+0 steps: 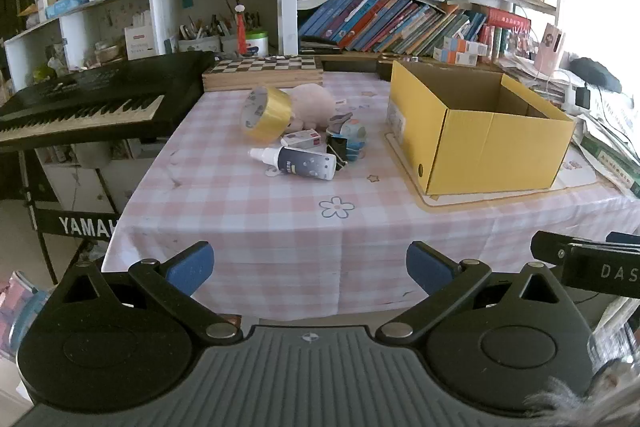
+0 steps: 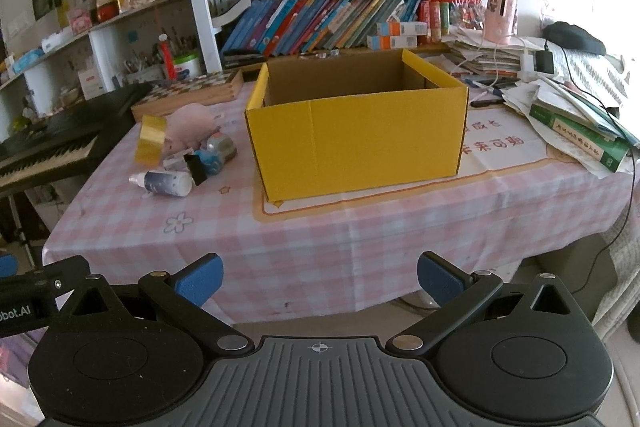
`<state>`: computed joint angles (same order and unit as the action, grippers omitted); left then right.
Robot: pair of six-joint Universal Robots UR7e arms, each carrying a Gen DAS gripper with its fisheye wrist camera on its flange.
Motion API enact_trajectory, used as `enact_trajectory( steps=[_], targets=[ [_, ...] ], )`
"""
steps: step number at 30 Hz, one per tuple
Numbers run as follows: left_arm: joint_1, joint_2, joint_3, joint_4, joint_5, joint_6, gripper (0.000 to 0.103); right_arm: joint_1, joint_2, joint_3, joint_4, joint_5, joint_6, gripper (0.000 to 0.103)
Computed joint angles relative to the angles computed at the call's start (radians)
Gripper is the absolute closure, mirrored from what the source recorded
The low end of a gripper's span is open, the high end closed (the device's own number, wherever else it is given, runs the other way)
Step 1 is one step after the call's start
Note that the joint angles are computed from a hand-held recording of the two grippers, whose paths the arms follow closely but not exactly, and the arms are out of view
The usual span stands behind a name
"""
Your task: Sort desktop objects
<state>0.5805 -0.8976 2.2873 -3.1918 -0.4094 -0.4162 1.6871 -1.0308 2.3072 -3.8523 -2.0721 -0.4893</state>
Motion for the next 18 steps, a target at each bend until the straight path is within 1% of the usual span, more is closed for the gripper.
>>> enact_trajectory(
  steps=[11,18],
  targets=[
    [0.0,-0.001,0.0,0.004,0.001,-0.006,0.0,0.002,0.002,-0.003,0.003,-0.003,-0.001,0.0],
    [-0.002,0.01,-0.008,-0.004,0.002,0.014,0.0,0.005,0.006,-0.008,0.003,-0.009,-0.006,0.0]
  ],
)
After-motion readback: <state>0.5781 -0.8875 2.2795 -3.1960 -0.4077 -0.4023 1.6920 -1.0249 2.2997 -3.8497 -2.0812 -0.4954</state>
